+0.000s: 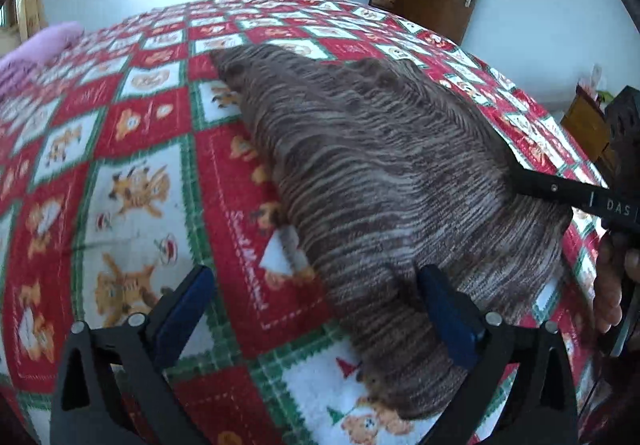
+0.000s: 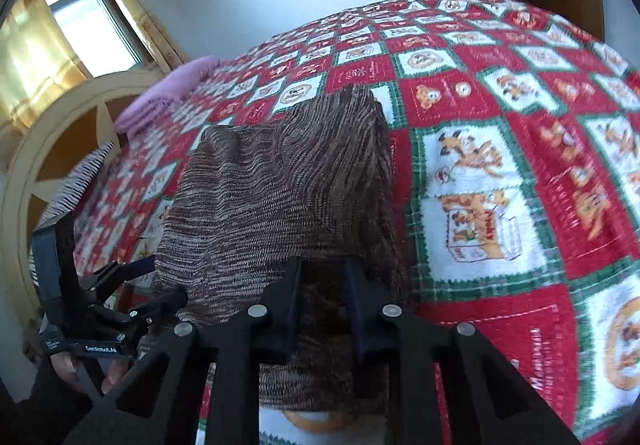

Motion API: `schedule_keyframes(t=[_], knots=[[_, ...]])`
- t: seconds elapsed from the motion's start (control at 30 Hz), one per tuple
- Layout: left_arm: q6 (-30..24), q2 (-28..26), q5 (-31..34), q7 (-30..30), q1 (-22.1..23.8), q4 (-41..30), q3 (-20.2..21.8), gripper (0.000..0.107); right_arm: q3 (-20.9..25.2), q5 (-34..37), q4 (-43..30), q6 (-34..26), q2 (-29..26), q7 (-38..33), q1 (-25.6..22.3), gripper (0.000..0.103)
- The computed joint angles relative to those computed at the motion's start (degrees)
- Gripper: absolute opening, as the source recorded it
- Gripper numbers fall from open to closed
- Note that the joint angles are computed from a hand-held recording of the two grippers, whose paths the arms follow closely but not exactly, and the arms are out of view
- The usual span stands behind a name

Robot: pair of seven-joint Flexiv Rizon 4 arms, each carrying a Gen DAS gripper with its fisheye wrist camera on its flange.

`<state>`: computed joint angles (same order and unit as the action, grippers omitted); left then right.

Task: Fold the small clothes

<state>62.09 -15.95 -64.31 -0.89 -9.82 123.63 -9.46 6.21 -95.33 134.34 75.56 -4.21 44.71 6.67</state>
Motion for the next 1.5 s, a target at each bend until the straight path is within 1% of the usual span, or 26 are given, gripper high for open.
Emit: schedule_keyframes(t=[0.07, 0.1, 0.13, 0.2, 0.3, 0.37, 0.4, 0.43, 0.5, 0.53, 0.57, 0.6, 0.63, 0.73, 0.8, 0.83, 0.93, 1.03, 1.07, 1.13, 1.2, 1.27, 1.33, 1.4, 1.43, 1.5], knots=[[-0.20, 0.68, -1.31, 0.77, 0.14, 0.68, -0.01, 0.103, 1.50, 8.51, -1.56, -5.86, -0.12, -9.07, 2.65, 0.025], [-0.53, 0.93, -1.85, 1.17, 0.22, 0.97, 0.13, 0.103, 1.43, 9.47, -2.35, -6.58, -0.25, -11.23, 3.28, 0.032], [-1.30, 1.12, -1.86, 0.74, 0.40, 1.10, 0.48, 0.103, 1.15, 10.67, -3.95, -6.99, -0.95, -14.44, 3.83, 0.049], [-1.87, 1.23, -2.17, 0.51, 0.45, 1.16, 0.82, 0.103, 0.44, 10.97, -7.89, -7.95, -3.20, -18.97, 5.14, 0.062], [-2.09, 1.06, -2.02, 0.49, 0.31, 1.04, 1.09, 0.103, -0.22, 17.50, -15.35, -11.04, -8.84, -32.66, 7.98, 0.061], [-1.59, 1.09, -2.00, 0.79, 0.07, 1.16, 1.02, 0.103, -1.02, 23.13, -20.00, -14.25, -12.47, -40.06, 10.15, 0.051], [-1.69, 1.11, -2.06, 0.97, 0.12, 1.18, 1.04, 0.103, -1.30, 27.76, -23.34, -15.00, -15.38, -45.08, 10.88, 0.041], [-1.91, 1.10, -2.08, 1.00, 0.19, 1.14, 1.08, 0.103, -1.59, 30.85, -25.52, -14.54, -17.53, -48.18, 11.19, 0.036], [-2.89, 1.09, -2.07, 0.79, 0.50, 0.99, 1.21, 0.103, -2.10, 34.93, -29.52, -13.85, -21.62, -53.93, 12.02, 0.036], [-3.40, 1.10, -2.22, 0.81, 0.65, 0.90, 1.25, 0.103, -2.85, 38.31, -31.68, -15.20, -23.80, -58.74, 13.52, 0.036], [-3.75, 1.16, -2.34, 0.90, 0.75, 0.93, 1.32, 0.103, -1.83, 40.27, -34.20, -19.32, -26.05, -62.07, 13.78, 0.036], [-4.15, 1.09, -2.37, 0.91, 0.87, 0.80, 1.39, 0.103, -2.68, 40.21, -34.86, -20.36, -26.98, -61.66, 14.62, 0.035], [-4.86, 1.05, -2.38, 0.79, 1.07, 0.65, 1.47, 0.103, -5.39, 38.21, -34.04, -17.73, -26.95, -57.52, 15.79, 0.035], [-6.60, 0.92, -2.52, 0.40, 1.57, 0.24, 1.68, 0.103, -7.03, 40.70, -32.26, -13.57, -25.74, -56.49, 16.17, 0.035], [-7.59, 0.95, -3.00, 0.25, 1.84, 0.07, 1.80, 0.103, -8.68, 39.61, -28.82, -9.11, -23.25, -53.64, 16.55, 0.035], [-8.07, 1.02, -4.12, 0.25, 2.08, -0.03, 1.82, 0.103, -10.11, 37.39, -26.55, -7.05, -21.42, -50.35, 17.10, 0.035], [-8.66, 1.12, -9.11, 0.90, 2.47, -0.30, 1.87, 0.103, -14.58, 20.75, -19.32, -2.94, -14.49, -32.62, 18.65, 0.036], [-7.71, 0.85, -14.51, 0.35, 2.24, -0.81, 2.15, 0.103, -12.45, 13.05, -16.18, -3.70, -11.49, -25.63, 17.58, 0.036], [-7.90, 0.59, -15.90, -0.22, 2.33, -1.18, 2.30, 0.103, -11.39, 12.57, -15.79, -3.88, -11.54, -25.64, 17.35, 0.036], [-8.50, -0.10, -16.14, -2.03, 2.48, -1.90, 2.70, 0.103, -8.79, 15.70, -15.85, -3.52, -13.18, -30.00, 16.74, 0.036], [-9.37, -0.88, -14.23, -4.35, 2.74, -2.55, 2.99, 0.103, -5.30, 22.41, -17.07, -8.79, -16.06, -38.09, 17.21, 0.036], [-8.28, -0.96, -14.25, -4.51, 2.43, -2.48, 2.75, 0.103, -5.36, 20.04, -17.79, -13.76, -16.82, -37.75, 19.00, 0.036], [-6.82, -0.65, -14.70, -3.64, 1.84, -2.06, 2.50, 0.103, -3.83, 22.96, -18.15, -15.21, -16.64, -39.58, 18.66, 0.037], [-5.88, -0.29, -14.44, -3.05, 1.48, -1.68, 2.50, 0.103, -3.72, 21.89, -16.72, -11.87, -15.26, -37.25, 17.45, 0.037], [-4.52, -0.06, -14.38, -2.74, 0.91, -1.69, 2.35, 0.103, -4.42, 17.93, -15.07, -7.73, -13.79, -33.39, 16.12, 0.037], [-2.51, 0.81, -15.87, -0.90, -0.04, -1.44, 1.90, 0.103, -5.22, 8.58, -12.56, -3.68, -10.87, -23.93, 13.45, 0.038]])
